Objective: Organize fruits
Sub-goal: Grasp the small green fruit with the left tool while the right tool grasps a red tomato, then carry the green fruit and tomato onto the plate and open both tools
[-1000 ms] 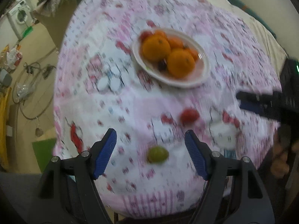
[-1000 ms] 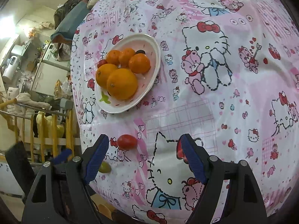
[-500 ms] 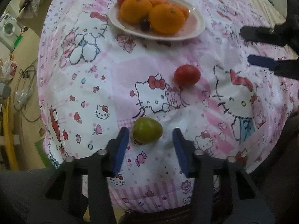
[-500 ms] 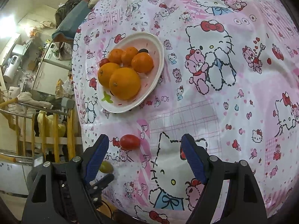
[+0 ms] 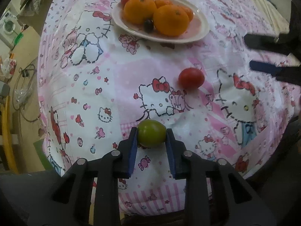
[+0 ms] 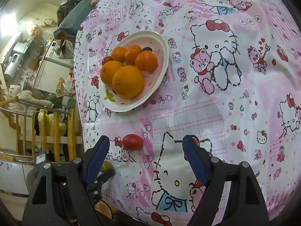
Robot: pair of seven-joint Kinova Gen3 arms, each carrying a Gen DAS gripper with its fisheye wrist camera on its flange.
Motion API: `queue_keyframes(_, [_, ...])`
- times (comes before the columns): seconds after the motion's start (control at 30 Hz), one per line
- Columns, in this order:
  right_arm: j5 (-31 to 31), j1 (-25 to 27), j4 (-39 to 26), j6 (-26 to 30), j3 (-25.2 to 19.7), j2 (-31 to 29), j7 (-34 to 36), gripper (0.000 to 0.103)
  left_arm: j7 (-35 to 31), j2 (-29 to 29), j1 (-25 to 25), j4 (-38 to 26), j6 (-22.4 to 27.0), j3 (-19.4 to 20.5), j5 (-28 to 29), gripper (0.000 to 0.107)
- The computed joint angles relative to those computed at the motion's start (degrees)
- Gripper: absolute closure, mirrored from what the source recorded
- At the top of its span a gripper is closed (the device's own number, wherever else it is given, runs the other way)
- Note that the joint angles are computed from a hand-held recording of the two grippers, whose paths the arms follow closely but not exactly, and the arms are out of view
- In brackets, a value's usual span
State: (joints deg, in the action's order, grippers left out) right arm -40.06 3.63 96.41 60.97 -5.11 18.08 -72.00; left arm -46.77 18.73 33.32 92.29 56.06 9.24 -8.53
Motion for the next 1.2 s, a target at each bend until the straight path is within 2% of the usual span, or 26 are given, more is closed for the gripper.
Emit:
queue_keyframes(0.2, [-2.5,-0.2,-0.5,2.3,-1.2,2.9,-0.4,0.021,5.5,-5.5,-0.8,3.8,-4.2,-1.0,-1.6,0.083])
queue_keyframes(0.3, [-1.7,-2.5,-1.3,1.5,-1.8,4.2,-2.3,0.028,8.1,-6.4,-1.3,4.2,-4.3,-1.0,-3.4,0.083])
queue_keyframes(0.4, [2.8,-5.4,-3.0,0.3,-3.3,5.5,-5.7,0.034,9.3,-7.1,-2.4,5.3,-5.2,-0.5,-3.3,0.083])
queue_keyframes(0.5, [8.8,-11.1,-4.9,-0.5,-1.7,6.1,-9.0,0.039,8.5,-7.0,-3.8,5.7,-5.6,-0.1,-1.8,0.083])
queue_keyframes(0.57, [11.7,-12.0,-5.9,-0.6,-3.3,6.8,-10.6,0.047,8.5,-6.9,-4.0,5.9,-5.6,0.0,-2.0,0.083])
queue_keyframes(0.63, [16.1,-16.0,-6.1,-2.1,-1.6,6.2,-11.7,0.056,8.7,-6.9,-4.3,6.2,-6.2,-0.1,-1.8,0.083])
queue_keyframes(0.7, [19.3,-17.8,-5.8,-3.3,-1.1,5.9,-11.5,0.061,9.0,-7.1,-4.5,6.5,-6.5,-0.1,-1.5,0.083])
queue_keyframes(0.83, [17.5,-14.0,-4.1,-4.5,-3.7,5.2,-9.6,0.062,8.9,-7.1,-4.6,6.6,-6.6,0.1,-1.7,0.083])
queue_keyframes(1.2, [12.3,-8.1,0.1,-5.0,-2.5,0.2,-2.9,0.062,11.7,-5.8,-2.3,5.4,-5.4,0.0,-5.7,0.083])
